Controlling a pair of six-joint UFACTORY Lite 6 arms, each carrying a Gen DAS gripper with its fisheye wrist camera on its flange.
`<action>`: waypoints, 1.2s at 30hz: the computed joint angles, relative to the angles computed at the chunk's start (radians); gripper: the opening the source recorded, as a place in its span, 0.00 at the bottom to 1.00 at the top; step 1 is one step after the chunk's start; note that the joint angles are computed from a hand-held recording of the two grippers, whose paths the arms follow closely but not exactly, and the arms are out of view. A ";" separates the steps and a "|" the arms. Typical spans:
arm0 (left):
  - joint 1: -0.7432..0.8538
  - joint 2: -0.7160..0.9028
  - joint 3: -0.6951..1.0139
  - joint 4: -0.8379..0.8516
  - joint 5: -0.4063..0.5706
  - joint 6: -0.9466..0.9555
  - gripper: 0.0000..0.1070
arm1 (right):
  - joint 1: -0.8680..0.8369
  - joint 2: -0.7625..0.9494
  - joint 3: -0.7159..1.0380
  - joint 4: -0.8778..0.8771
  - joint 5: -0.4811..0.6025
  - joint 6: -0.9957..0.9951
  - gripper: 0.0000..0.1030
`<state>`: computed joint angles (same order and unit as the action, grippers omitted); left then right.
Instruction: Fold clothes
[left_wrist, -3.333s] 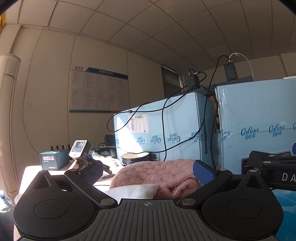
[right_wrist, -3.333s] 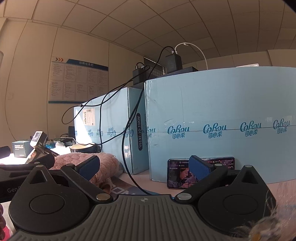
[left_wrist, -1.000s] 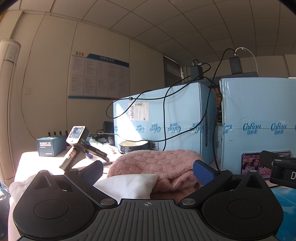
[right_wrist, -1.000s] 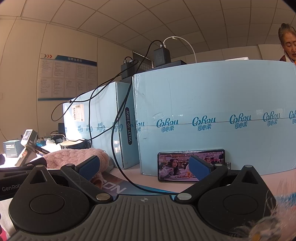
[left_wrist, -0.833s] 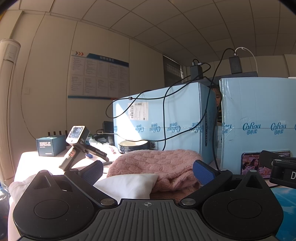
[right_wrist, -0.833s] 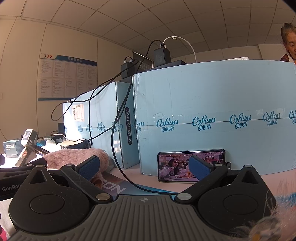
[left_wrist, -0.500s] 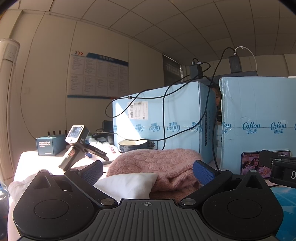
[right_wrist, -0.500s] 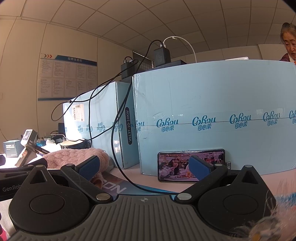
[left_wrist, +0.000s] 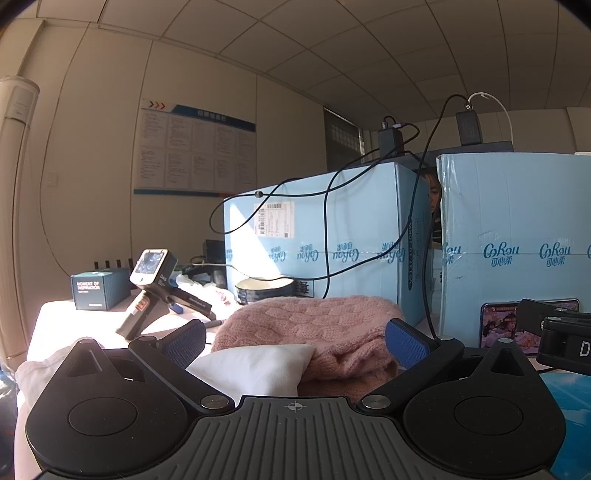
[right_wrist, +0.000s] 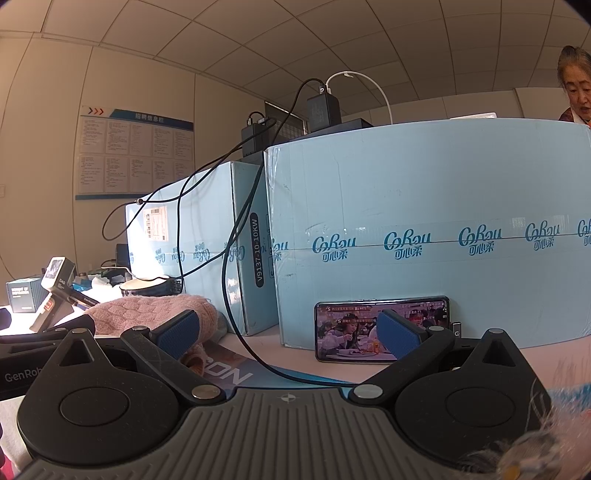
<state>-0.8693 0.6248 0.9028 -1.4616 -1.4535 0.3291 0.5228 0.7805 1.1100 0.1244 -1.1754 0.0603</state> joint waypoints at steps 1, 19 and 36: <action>0.000 0.001 0.001 0.000 0.000 0.000 0.96 | 0.000 0.000 0.000 0.000 0.000 0.000 1.00; 0.000 -0.003 -0.003 0.003 -0.001 -0.001 0.96 | -0.003 -0.004 -0.001 -0.005 0.005 0.002 1.00; -0.002 -0.008 -0.017 0.010 -0.005 -0.031 0.96 | -0.003 -0.002 0.004 -0.007 0.010 0.002 1.00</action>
<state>-0.8716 0.6169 0.8853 -1.4512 -1.4582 0.2980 0.5198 0.7785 1.1138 0.1177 -1.1652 0.0619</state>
